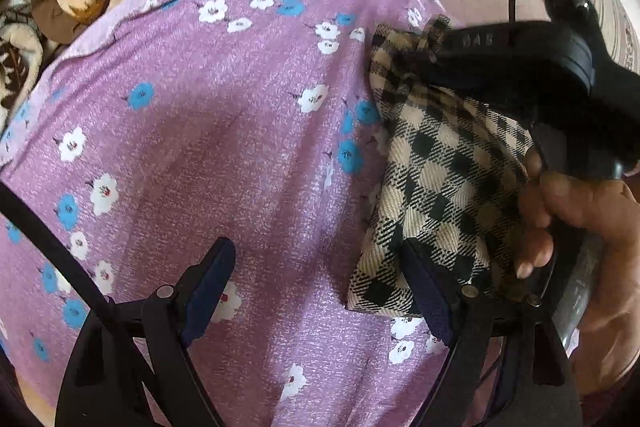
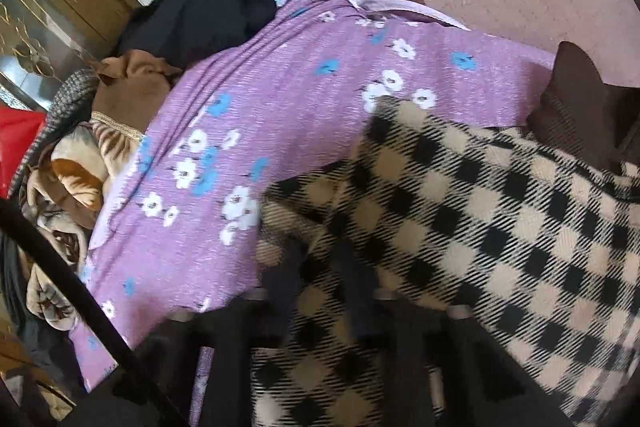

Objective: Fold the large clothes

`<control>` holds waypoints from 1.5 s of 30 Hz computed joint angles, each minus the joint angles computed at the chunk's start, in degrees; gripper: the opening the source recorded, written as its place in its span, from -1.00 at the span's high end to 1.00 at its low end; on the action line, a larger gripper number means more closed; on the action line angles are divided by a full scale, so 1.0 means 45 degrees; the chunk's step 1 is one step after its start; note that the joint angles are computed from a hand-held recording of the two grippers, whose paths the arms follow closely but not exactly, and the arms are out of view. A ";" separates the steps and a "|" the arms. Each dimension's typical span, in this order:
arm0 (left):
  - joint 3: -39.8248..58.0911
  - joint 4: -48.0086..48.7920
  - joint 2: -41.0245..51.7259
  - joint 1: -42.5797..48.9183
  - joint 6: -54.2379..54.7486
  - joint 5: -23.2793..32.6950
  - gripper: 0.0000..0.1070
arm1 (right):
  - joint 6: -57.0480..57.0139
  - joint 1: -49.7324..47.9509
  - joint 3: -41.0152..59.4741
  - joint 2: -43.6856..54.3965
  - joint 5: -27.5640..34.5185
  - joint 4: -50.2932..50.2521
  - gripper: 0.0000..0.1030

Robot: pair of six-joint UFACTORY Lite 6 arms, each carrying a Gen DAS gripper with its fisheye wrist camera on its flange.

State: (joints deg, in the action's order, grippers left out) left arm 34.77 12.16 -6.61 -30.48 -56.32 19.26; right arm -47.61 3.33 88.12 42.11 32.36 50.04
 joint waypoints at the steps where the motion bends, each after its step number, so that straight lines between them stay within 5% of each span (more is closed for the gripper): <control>1: -0.0232 -0.0120 -0.0503 0.0090 0.0304 0.0213 -0.56 | -0.0323 -0.0278 0.0020 -0.0044 0.0417 0.0257 0.82; 7: -0.0747 -0.1327 -0.2236 0.0877 0.1878 0.0423 -0.56 | -0.3149 -0.0614 -0.0916 -0.0877 0.2241 0.2921 0.88; 12: -0.0290 -0.1482 -0.1291 0.0636 0.1948 0.0150 -0.56 | -0.3137 0.0047 -0.1360 -0.0577 0.0856 0.2949 0.88; 15: -0.0178 -0.2225 -0.0857 0.0401 0.2438 -0.0198 -0.56 | -0.3941 -0.1096 -0.1886 -0.0862 0.2396 0.3929 0.69; 17: 0.0138 -0.1477 -0.0528 -0.0006 0.1497 -0.0325 -0.56 | -0.4331 -0.2050 -0.2336 -0.1541 0.3046 0.3840 0.31; 18: 0.0202 -0.0685 -0.0563 -0.0243 0.0682 -0.0290 -0.56 | -0.4953 -0.2774 -0.3091 -0.2419 0.2947 0.3806 0.28; 22: 0.0671 0.1197 0.0044 -0.1065 -0.1337 0.0012 -0.56 | -0.6159 -0.5213 -0.4302 -0.3955 0.1985 0.3702 0.28; 26: 0.1709 0.0145 0.2063 -0.1084 -0.0165 -0.0184 -0.56 | -0.4720 -0.5858 -0.2706 -0.1338 0.0951 0.2675 0.32; 28: 0.2370 0.1829 0.2766 -0.1591 -0.1719 0.0449 -0.56 | -0.5357 -0.6009 -0.2475 -0.1137 0.1323 0.3010 0.33; 32: 0.2343 0.4378 0.2129 -0.2300 -0.4331 0.1042 -0.56 | -0.5380 -0.7217 -0.2580 -0.2440 0.2574 0.2013 0.29; 35: 0.2041 0.5950 0.1153 -0.2751 -0.6278 0.1100 -0.56 | -0.6230 -0.8779 -0.2567 -0.3233 0.1587 0.1859 0.01; 38: 0.2329 0.7001 0.1256 -0.2900 -0.7394 0.0971 -0.56 | -0.4998 -0.9138 -0.1559 -0.2515 -0.0262 0.0534 -0.03; 40: 0.2689 0.7169 0.1785 -0.2962 -0.7476 0.0964 -0.56 | -0.4244 -0.9357 -0.0037 -0.1140 0.0016 -0.0227 -0.03; 42: 0.3048 0.6968 0.2373 -0.3062 -0.7268 0.1020 -0.56 | -0.2836 -0.9023 0.1693 0.0454 0.0278 -0.1863 0.18; 43: 0.3274 0.6860 0.2858 -0.2976 -0.7101 0.0929 -0.56 | -0.2573 -0.9007 0.2136 0.0797 0.0289 -0.2100 0.86; 45: 0.3452 0.6411 0.3304 -0.2847 -0.6596 0.0898 -0.56 | -0.2892 -0.9296 0.2757 0.1183 0.0163 -0.1098 0.88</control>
